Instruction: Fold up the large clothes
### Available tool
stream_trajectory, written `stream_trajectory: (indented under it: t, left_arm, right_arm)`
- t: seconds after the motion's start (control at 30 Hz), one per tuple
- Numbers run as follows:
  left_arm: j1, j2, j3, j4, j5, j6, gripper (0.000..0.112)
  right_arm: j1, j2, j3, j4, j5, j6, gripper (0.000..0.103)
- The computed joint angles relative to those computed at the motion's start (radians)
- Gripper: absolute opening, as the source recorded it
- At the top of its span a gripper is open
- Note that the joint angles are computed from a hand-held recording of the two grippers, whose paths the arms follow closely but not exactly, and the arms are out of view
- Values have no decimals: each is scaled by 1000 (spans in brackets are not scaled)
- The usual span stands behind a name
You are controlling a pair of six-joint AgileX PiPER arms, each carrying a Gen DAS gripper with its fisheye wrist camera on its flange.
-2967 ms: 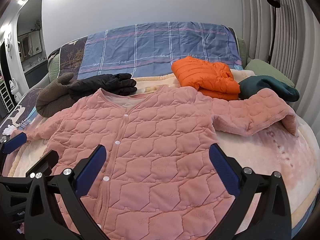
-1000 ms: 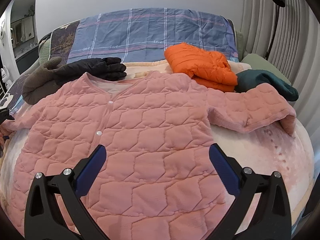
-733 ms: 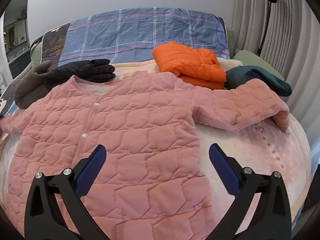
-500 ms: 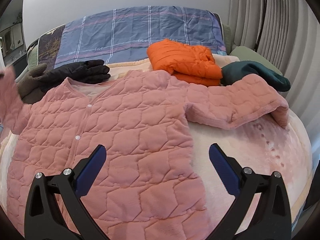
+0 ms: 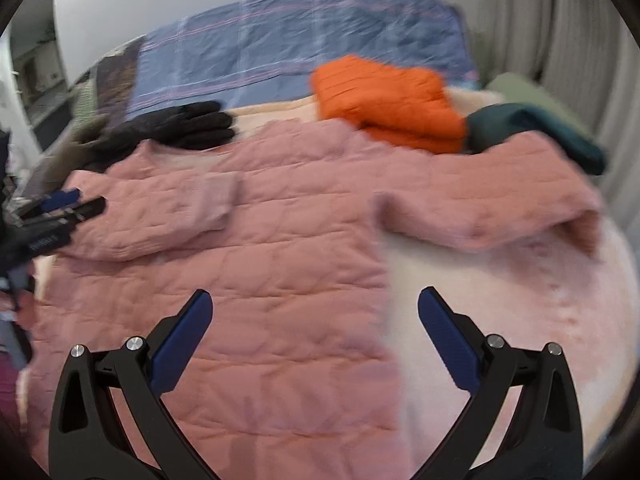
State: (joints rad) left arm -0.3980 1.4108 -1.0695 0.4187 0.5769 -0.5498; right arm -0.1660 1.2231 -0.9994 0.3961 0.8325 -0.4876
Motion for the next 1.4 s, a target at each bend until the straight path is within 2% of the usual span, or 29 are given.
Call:
stream_trajectory:
  t: [0.1, 0.17, 0.23, 0.33, 0.43, 0.53, 0.57, 0.6, 0.63, 0.67, 0.77, 0.87, 0.9, 1.0, 1.03, 1.1, 1.13, 1.2, 1.27, 1.33, 1.4]
  left_arm:
    - [97, -35, 51, -52, -16, 48, 76]
    - [159, -61, 96, -49, -23, 46, 76]
    - [204, -101, 145, -34, -29, 34, 76]
    - [248, -158, 208, 14, -26, -6, 76]
    - [320, -219, 255, -37, -14, 71, 80]
    - [371, -233, 284, -44, -6, 106, 83]
    - [389, -237, 291, -70, -10, 136, 83]
    - [393, -241, 295, -79, -8, 145, 83]
    - [391, -240, 295, -71, -4, 140, 84]
    - [387, -240, 299, -51, -4, 124, 84]
    - [366, -242, 297, -21, 6, 100, 84]
    - [347, -245, 299, 23, 10, 55, 84]
    - [352, -248, 301, 19, 6, 58, 84]
    - [364, -234, 300, 15, 4, 48, 84]
    - [366, -229, 300, 20, 8, 30, 84]
    - [370, -231, 298, 0, 11, 31, 84]
    - [370, -241, 296, -18, 9, 41, 81]
    - [360, -252, 277, -43, 10, 57, 66]
    - [358, -240, 239, -107, 7, 104, 42]
    - [329, -202, 178, -178, 0, 141, 34]
    - [269, -136, 107, -200, -7, 144, 33]
  right_arm:
    - [-5, 139, -102, 158, 105, -85, 100]
    - [29, 230, -177, 196, 145, -80, 80]
    - [90, 339, -277, 189, 175, -33, 75]
    - [160, 476, -402, 177, 187, 45, 75]
    - [212, 596, -510, 162, 198, 113, 75]
    - [251, 687, -590, 152, 206, 178, 83]
    - [270, 689, -590, 137, 183, 197, 76]
    - [295, 669, -573, 109, 135, 213, 62]
    - [302, 649, -560, 120, 118, 190, 14]
    - [295, 639, -572, 161, 141, 140, 9]
    - [249, 525, -530, 228, 86, 94, 8]
    - [213, 432, -507, 151, 1, 121, 8]
    - [181, 429, -520, 134, 9, 129, 8]
    - [118, 536, -615, 36, 146, 206, 12]
    - [121, 562, -624, -33, 154, 263, 15]
    - [125, 585, -588, -151, 107, 367, 23]
    - [111, 578, -557, -150, 79, 390, 24]
    - [94, 550, -512, -77, 63, 342, 24]
    - [107, 499, -466, -20, 42, 236, 24]
    - [147, 447, -422, 44, 3, 117, 24]
    - [204, 412, -387, 64, -15, 69, 24]
